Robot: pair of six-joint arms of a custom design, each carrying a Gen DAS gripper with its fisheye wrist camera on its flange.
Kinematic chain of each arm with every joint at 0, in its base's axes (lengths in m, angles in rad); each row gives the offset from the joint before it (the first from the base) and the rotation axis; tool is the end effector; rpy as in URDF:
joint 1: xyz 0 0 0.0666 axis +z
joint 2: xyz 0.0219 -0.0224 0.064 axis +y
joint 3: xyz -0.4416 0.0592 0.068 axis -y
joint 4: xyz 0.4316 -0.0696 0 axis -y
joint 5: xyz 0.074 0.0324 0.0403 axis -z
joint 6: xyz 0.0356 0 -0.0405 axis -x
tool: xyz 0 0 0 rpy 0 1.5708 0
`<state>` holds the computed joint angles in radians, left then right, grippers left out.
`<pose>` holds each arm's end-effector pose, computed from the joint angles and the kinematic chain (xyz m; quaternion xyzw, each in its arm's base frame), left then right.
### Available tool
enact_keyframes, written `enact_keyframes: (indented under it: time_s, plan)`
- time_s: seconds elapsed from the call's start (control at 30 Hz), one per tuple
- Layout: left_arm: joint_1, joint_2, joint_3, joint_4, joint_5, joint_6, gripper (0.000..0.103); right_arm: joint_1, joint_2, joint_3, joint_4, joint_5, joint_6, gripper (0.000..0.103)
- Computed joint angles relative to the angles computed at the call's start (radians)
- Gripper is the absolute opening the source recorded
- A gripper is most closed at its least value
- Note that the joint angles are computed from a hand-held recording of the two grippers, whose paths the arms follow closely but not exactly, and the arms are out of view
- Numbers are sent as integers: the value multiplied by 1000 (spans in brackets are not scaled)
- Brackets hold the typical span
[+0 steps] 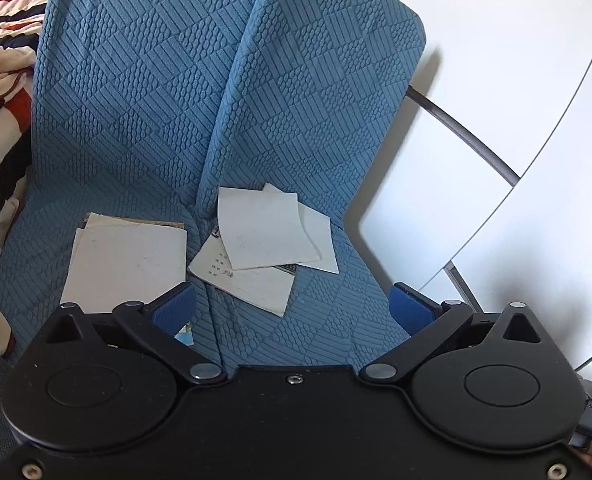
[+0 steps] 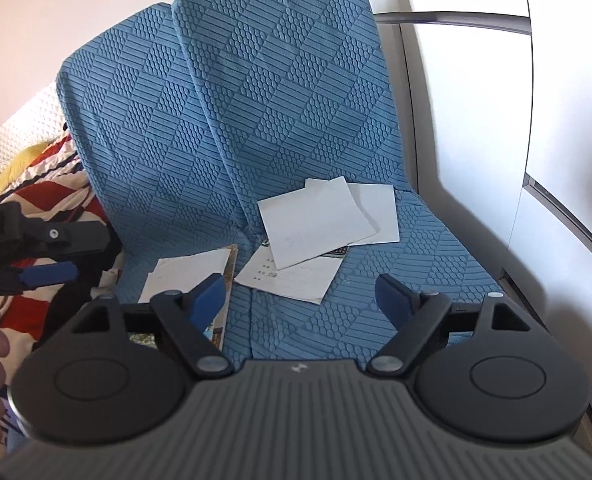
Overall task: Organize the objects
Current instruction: 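Move both open grippers toward the remaining loose white sheets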
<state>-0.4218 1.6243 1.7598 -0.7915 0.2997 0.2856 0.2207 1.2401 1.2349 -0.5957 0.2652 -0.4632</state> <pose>0.5672 -0.2665 0.5602 0.1261 0.8806 -0.2769 0.3632 0.4546 0.0920 0.5067 0.1672 0.8630 0.0447 0.4745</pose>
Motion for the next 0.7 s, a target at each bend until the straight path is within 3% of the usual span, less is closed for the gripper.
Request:
enact_keyframes:
  time_s: [0.3, 0.53, 0.7]
  plan:
    - [-1, 5, 5, 13, -11, -6, 102, -3, 8, -4, 10, -9, -14, 83]
    - [3, 38, 30, 18, 3, -19, 102, -35, 44, -32, 74, -24, -4, 83]
    - [-7, 73, 34, 40, -35, -23, 102, -54, 73, -59, 127, -21, -10, 83]
